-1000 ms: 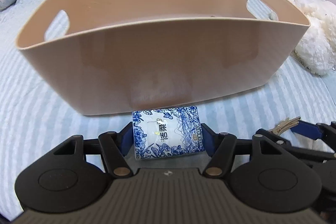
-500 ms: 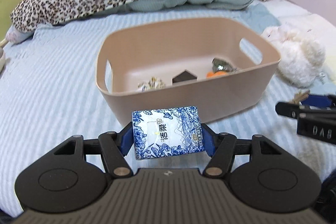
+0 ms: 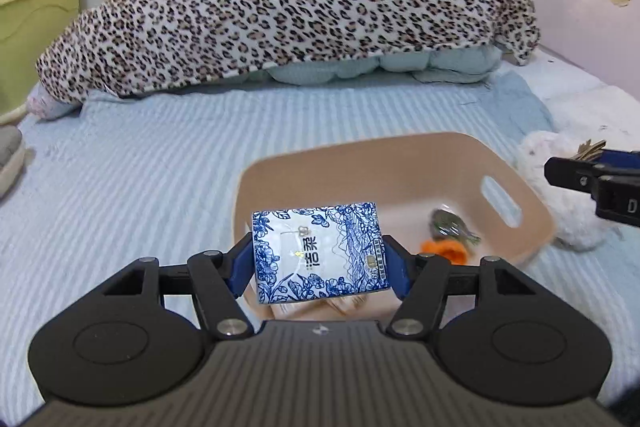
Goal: Organize objects
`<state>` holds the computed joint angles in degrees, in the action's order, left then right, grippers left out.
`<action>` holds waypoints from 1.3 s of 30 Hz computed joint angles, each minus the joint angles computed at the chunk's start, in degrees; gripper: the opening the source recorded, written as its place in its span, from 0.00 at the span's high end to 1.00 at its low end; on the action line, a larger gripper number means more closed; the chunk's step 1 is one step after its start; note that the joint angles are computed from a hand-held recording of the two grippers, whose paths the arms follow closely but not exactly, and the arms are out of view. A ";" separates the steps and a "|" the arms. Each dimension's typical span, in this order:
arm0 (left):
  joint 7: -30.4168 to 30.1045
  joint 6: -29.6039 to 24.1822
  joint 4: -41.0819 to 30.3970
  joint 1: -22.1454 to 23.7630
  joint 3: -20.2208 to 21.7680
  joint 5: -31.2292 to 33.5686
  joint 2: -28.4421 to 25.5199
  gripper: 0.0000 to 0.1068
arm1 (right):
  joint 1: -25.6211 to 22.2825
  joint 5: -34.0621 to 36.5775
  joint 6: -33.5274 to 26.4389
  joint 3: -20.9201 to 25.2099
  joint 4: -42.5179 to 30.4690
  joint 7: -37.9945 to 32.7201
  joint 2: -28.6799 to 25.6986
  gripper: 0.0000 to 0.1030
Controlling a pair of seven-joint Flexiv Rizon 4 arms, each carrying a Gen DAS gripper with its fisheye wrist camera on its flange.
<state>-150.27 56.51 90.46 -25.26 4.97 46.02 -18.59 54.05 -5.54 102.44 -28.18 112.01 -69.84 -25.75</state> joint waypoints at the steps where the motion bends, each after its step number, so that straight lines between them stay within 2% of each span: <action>1: 0.34 0.15 -0.71 0.48 -0.06 -0.36 -0.77 0.38 | -1.64 -0.41 -0.73 1.77 -1.47 0.19 -0.62 0.46; 3: 1.68 0.39 -2.21 1.40 -0.14 -1.91 -2.60 0.38 | -4.25 -1.82 -1.92 4.49 -4.00 0.75 -2.10 0.46; 8: 5.51 -1.55 -5.76 2.03 0.73 -6.06 -7.28 0.38 | -4.41 -6.19 -4.74 3.68 -8.87 1.91 -7.27 0.46; 11: 8.56 -3.00 -7.54 2.39 1.07 -9.38 -10.00 0.38 | -5.88 -8.82 -6.89 4.97 -10.99 3.35 -9.46 0.46; 15: 14.58 -4.27 -8.79 3.33 0.72 -14.35 -12.47 0.38 | -10.80 -12.27 -11.59 10.79 -14.22 4.48 -11.29 0.46; 19: 17.44 -5.11 -9.12 2.85 1.54 -17.24 -13.48 0.37 | -14.77 -15.14 -15.77 15.96 -15.52 4.68 -12.04 0.46; 21: 18.16 -5.33 -8.93 2.38 1.99 -17.65 -13.42 0.36 | -16.63 -16.29 -17.91 18.42 -16.03 4.73 -12.18 0.38; 24: 16.95 -4.76 -7.82 1.81 2.63 -18.28 -12.38 0.22 | -18.42 -17.63 -18.14 20.59 -15.32 5.96 -11.56 0.36; 25: 15.72 -3.87 -7.17 1.52 2.97 -18.09 -11.79 0.16 | -18.61 -18.22 -17.71 20.68 -14.61 6.71 -10.99 0.32; 27: 13.78 -2.10 -5.94 1.35 3.29 -17.92 -10.62 0.11 | -19.30 -19.16 -16.83 21.19 -13.27 8.05 -9.73 0.27; 33: 8.98 -0.82 -3.37 -0.55 4.23 -13.86 -6.71 0.10 | -20.07 -21.04 -13.71 20.98 -7.81 11.81 -4.60 0.13; 39: 3.85 -1.95 -0.67 -2.46 3.27 -7.46 -2.40 0.10 | -14.71 -24.70 -9.08 13.82 0.21 15.65 1.22 0.08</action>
